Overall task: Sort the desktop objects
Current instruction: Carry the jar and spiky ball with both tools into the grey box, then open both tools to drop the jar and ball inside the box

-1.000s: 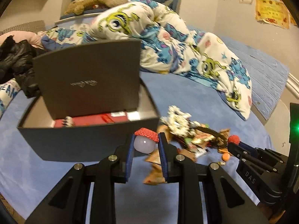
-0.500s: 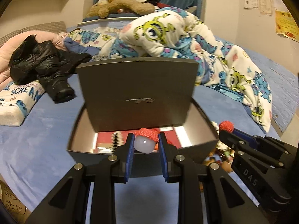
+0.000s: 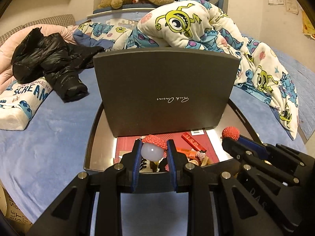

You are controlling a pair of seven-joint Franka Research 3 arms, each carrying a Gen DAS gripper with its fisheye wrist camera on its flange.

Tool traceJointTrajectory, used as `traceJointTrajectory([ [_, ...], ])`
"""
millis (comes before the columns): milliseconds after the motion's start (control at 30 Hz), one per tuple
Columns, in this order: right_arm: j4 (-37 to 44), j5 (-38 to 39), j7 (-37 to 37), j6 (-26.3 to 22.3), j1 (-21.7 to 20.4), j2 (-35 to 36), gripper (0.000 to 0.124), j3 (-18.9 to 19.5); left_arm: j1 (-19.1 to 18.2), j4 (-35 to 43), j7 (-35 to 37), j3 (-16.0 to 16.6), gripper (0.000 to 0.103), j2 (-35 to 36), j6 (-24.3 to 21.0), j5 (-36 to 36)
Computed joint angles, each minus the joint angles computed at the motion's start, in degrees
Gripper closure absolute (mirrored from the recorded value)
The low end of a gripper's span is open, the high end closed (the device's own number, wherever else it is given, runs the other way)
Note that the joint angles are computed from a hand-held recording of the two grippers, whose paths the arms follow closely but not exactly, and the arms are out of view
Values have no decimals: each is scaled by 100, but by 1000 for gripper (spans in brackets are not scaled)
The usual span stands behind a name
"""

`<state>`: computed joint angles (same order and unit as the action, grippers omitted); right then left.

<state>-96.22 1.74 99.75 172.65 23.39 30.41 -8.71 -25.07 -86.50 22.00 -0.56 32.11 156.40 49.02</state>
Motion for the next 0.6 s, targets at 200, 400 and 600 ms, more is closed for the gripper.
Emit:
traceJointTrajectory([
  [200, 225, -34, 17, -130, 8, 170, 105, -42, 24, 96, 93, 1, 77, 163, 12, -91],
  [400, 454, -50, -41, -222, -70, 339, 105, 9, 68, 246, 254, 18, 77, 334, 26, -234],
  [600, 593, 55, -188, -251, -220, 465, 104, 185, 61, 305, 382, 73, 47, 412, -22, -352],
])
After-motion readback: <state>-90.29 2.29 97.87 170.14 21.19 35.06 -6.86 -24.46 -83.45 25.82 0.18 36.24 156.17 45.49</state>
